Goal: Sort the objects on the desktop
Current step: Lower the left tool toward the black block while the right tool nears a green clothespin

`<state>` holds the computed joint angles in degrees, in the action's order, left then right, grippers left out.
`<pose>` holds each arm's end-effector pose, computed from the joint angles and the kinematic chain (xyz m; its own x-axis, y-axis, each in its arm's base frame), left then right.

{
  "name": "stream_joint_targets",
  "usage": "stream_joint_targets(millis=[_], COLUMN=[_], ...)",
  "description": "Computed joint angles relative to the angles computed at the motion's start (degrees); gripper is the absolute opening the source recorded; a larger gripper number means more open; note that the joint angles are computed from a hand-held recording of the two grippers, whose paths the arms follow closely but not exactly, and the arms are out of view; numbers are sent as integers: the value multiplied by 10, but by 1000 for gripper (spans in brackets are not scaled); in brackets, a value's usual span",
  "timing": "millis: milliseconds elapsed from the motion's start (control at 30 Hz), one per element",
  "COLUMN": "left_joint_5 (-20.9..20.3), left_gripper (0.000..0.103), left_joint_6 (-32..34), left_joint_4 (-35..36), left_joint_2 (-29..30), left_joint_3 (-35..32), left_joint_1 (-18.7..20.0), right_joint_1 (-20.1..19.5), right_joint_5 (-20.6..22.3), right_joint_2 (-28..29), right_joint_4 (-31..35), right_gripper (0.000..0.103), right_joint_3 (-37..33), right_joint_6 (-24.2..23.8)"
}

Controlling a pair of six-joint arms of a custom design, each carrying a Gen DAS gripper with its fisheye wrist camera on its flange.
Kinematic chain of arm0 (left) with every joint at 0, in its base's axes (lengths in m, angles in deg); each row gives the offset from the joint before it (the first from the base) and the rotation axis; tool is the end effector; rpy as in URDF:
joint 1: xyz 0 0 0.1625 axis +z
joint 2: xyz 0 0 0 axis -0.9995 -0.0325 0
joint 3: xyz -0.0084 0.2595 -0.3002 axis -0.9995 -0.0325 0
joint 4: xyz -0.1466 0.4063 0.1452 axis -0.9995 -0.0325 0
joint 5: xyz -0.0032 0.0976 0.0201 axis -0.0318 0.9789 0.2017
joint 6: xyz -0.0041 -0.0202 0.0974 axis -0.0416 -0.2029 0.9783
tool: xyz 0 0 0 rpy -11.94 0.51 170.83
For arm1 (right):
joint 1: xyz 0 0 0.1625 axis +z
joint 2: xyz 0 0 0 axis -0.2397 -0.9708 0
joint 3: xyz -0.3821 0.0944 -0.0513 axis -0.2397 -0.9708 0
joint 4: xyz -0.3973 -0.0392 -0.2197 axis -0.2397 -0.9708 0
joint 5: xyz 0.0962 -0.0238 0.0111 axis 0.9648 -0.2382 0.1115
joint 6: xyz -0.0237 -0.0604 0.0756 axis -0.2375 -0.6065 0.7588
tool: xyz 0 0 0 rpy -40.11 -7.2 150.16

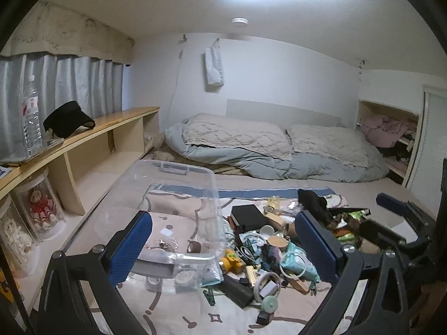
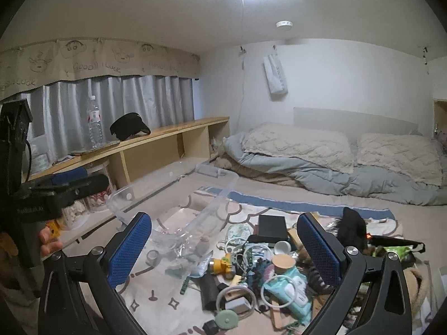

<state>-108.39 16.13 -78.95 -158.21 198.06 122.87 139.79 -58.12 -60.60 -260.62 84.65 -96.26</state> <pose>-0.1750 -0.3965 0.4403 -0.7461 -0.0802 -0.6609 0.5935 0.3697 -0.7149 0.4519 -0.4489 0.1421 -0.6367 -0.5638 0.5261 -0.7499 0.2935 -0.5929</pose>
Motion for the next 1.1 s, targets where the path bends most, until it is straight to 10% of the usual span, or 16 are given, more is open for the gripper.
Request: stream_joint_targets(millis=[300,733,1100], left_joint_5=[-1,19,-39], left_gripper=[103,103,103], left_joint_6=[-54,60,55], left_joint_4=[27,-231,-339], left_joint_2=[-12,47,103], left_joint_3=[37,112,155], left_joint_1=[-25,-18,62], right_joint_1=[-15,-61,-113], right_joint_5=[-5,1,7], right_joint_2=[-33,-18,51], right_joint_4=[-49,-171,-297], right_gripper=[103,103,103], right_joint_3=[60,129,149], right_joint_6=[-17,-51,-97])
